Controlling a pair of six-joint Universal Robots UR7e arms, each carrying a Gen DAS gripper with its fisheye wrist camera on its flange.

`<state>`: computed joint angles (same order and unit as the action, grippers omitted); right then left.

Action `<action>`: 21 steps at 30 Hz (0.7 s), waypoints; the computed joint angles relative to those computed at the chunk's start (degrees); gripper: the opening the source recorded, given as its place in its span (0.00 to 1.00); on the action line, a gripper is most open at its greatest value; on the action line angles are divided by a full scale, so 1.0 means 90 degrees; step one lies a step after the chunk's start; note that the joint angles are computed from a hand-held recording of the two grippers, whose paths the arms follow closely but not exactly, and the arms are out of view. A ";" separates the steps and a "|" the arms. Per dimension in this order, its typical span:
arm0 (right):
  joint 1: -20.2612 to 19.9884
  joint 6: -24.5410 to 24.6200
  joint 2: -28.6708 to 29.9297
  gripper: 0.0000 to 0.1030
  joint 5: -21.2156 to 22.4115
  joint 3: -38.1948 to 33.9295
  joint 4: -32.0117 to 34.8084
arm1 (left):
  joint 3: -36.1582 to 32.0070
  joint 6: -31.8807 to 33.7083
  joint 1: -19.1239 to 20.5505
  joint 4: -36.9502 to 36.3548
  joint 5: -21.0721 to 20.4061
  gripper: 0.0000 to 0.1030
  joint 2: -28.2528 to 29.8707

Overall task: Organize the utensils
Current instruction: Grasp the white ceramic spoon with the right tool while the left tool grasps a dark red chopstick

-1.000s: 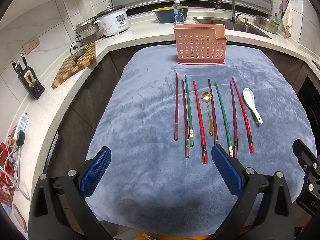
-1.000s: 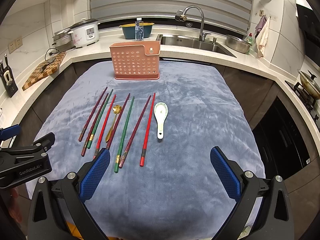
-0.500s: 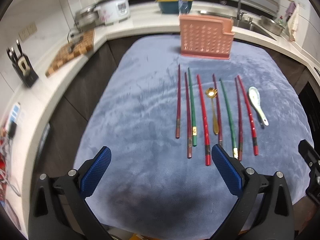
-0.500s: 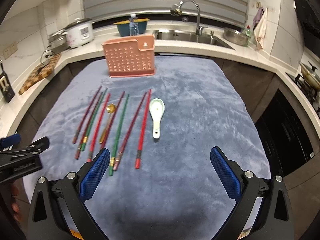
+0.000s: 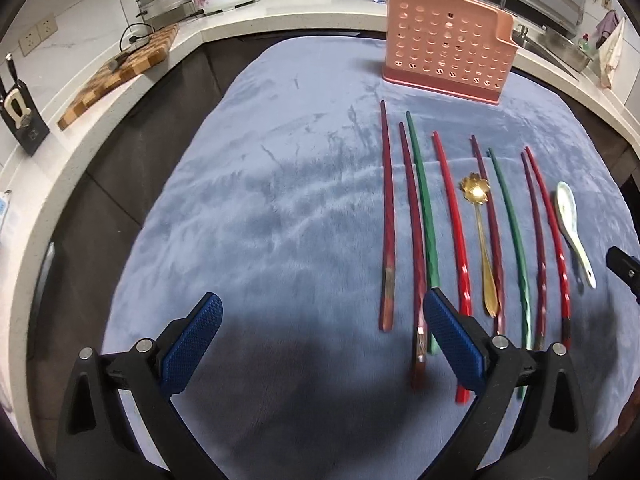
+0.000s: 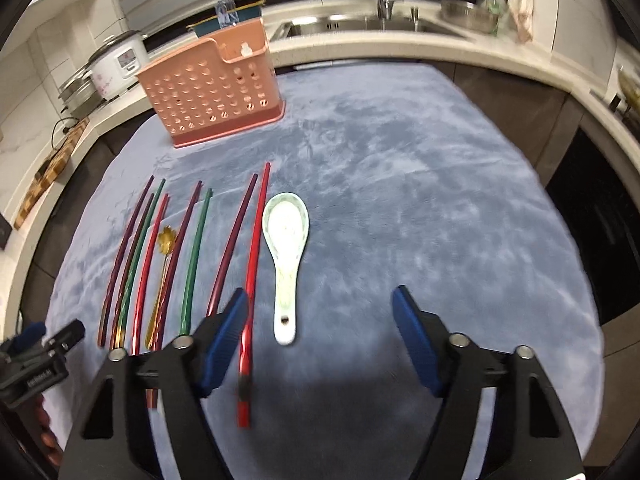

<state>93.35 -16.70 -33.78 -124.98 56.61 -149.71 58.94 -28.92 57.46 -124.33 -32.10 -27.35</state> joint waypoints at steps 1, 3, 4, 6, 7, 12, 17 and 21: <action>-0.0019 0.0078 0.0077 0.57 0.0019 -0.0136 0.0129 | -0.0066 0.0024 0.0034 0.0001 -0.0067 0.89 0.0032; -0.0070 0.0223 0.0272 0.51 0.0096 -0.0477 0.0445 | -0.0150 0.0105 0.0119 -0.0087 -0.0328 0.83 0.0070; -0.0083 0.0277 0.0335 0.46 0.0116 -0.0587 0.0563 | -0.0200 0.0117 0.0146 -0.0069 -0.0395 0.80 0.0092; -0.0121 0.0367 0.0486 0.42 0.0150 -0.0814 0.0789 | -0.0280 0.0178 0.0190 -0.0060 -0.0528 0.76 0.0139; -0.0138 0.0390 0.0522 0.39 0.0190 -0.0860 0.0852 | -0.0314 0.0219 0.0201 -0.0047 -0.0568 0.71 0.0162; -0.0169 0.0321 0.0577 0.30 0.0204 -0.0809 0.0774 | -0.0318 0.0391 0.0230 -0.0107 -0.0654 0.60 0.0214; -0.0225 0.0358 0.0451 0.17 0.0476 -0.0661 0.0747 | -0.0090 0.0818 0.0201 -0.0576 -0.0751 0.25 0.0163; -0.0194 0.0311 0.0325 0.13 0.0585 -0.0474 0.0659 | -0.0011 0.0937 0.0176 -0.0724 -0.0909 0.10 0.0122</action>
<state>91.60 -13.90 -30.85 -119.71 52.34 -143.78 58.84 -20.49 59.05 -130.85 -40.28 -26.26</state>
